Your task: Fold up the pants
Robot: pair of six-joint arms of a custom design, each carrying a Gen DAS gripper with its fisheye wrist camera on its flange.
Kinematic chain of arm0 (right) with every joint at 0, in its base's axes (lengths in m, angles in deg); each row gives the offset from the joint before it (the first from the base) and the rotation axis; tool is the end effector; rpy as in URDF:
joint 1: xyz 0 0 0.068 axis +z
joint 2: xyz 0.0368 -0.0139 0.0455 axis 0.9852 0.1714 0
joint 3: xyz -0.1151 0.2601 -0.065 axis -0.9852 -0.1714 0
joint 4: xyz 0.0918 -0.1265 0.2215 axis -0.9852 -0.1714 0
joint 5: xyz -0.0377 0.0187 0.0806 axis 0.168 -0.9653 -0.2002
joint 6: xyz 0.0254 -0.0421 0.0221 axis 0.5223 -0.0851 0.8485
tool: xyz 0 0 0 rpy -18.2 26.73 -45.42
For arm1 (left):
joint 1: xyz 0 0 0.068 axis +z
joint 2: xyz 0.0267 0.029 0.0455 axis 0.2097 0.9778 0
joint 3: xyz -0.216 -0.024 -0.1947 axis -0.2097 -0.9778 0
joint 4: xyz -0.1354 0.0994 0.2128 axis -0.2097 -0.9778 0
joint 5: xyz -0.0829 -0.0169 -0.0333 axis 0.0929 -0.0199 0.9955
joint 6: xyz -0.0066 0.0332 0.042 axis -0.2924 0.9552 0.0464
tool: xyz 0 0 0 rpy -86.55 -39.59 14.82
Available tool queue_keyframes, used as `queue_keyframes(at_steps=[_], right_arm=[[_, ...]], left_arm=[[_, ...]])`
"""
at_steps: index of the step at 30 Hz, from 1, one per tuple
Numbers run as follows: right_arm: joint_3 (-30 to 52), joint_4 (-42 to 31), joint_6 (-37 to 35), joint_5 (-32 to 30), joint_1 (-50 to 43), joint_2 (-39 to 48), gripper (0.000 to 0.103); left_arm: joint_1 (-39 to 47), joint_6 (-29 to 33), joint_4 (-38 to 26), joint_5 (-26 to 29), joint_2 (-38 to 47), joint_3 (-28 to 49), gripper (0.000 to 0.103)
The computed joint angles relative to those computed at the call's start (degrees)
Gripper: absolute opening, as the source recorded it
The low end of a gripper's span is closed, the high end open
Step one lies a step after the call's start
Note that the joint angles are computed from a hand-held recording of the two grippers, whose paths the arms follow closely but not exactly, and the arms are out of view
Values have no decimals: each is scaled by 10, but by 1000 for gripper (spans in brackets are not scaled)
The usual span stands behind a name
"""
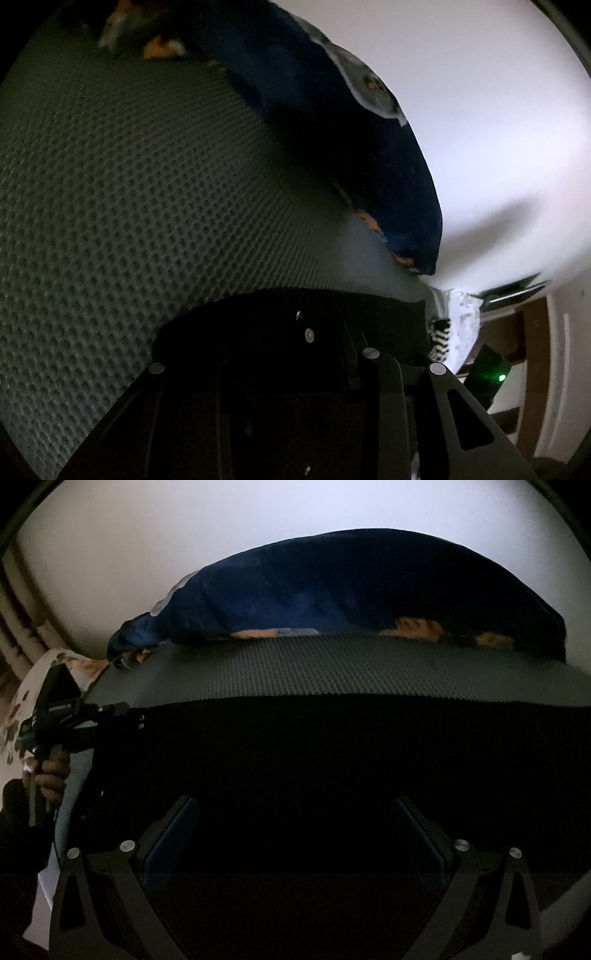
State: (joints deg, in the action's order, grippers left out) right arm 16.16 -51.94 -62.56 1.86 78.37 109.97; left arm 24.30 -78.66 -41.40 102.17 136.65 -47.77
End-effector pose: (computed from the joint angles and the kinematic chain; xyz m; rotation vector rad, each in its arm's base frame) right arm 0.3059 0.0073 0.1431 -0.6864 2.5093 0.5036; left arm 0.2353 0.0269 0.0940 -0.6317 2.3472 -1.0488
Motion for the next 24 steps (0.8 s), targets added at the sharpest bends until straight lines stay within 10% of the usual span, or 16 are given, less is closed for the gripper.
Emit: queue_keyframes(at_steps=[3, 13, 24], right_arm=[[23, -9, -21, 0, 9, 23, 103], [251, -208, -211, -26, 13, 163, 103], [701, -592, -416, 37, 52, 421, 99]], left_arm=[[-15, 9, 11, -33, -9, -13, 9], [-59, -9, -31, -46, -267, -84, 8], [-121, -10, -218, -72, -539, -91, 8]])
